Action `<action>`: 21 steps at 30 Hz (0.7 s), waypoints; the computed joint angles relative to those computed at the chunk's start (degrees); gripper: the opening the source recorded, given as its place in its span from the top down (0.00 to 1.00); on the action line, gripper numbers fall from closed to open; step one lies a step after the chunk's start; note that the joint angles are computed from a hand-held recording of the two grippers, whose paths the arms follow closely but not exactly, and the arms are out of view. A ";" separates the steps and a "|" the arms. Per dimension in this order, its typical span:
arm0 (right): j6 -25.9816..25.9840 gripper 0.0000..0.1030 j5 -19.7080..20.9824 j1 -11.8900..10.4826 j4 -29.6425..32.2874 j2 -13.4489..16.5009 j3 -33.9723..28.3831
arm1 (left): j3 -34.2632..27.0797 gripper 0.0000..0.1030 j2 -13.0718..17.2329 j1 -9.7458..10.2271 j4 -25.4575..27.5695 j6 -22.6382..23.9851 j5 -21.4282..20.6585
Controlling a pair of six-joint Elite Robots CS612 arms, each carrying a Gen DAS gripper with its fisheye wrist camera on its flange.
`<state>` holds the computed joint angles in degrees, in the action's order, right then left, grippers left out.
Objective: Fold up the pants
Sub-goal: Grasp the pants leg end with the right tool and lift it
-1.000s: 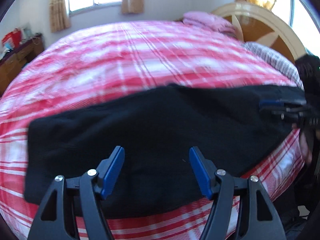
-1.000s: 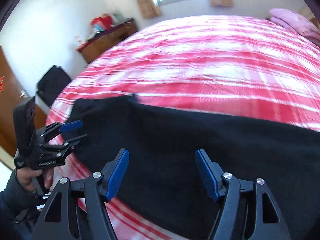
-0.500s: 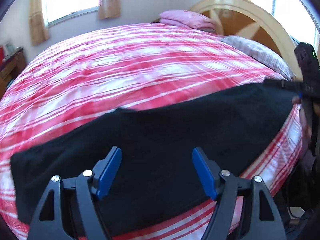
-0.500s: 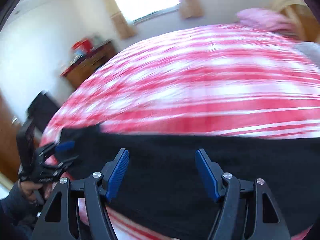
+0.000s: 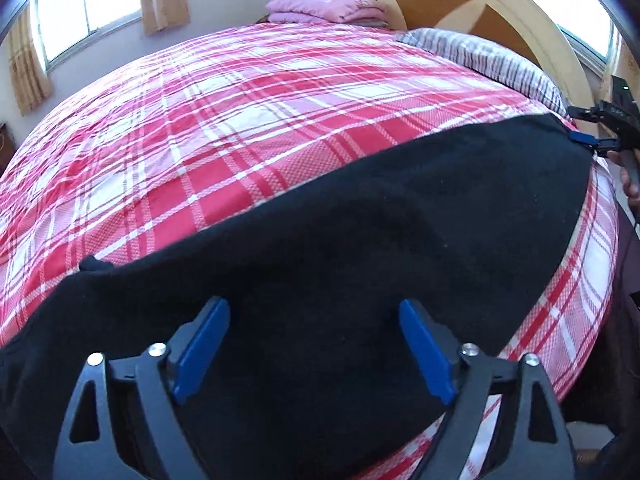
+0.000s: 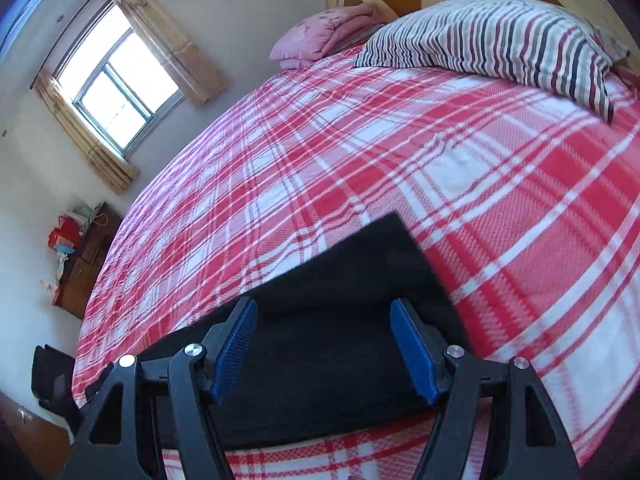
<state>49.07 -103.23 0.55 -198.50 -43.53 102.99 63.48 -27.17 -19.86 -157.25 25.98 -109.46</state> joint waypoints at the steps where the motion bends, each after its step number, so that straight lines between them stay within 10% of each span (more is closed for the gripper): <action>1: -0.02 0.32 -0.68 0.11 -2.48 -0.35 0.94 | 0.26 0.12 -0.09 0.00 -0.38 -0.81 -0.04; 6: 5.82 0.32 -0.27 -1.45 -8.51 -2.28 6.03 | 2.09 0.12 -0.87 0.23 -2.79 -2.83 -0.46; 10: 13.13 0.32 8.97 -3.92 -16.11 -0.51 8.87 | 1.76 0.12 -0.64 0.39 -2.49 -3.68 -0.66; 21: 11.06 0.47 12.57 -3.67 -13.23 1.13 6.98 | 1.72 0.12 -0.62 0.82 -2.86 -6.04 -0.20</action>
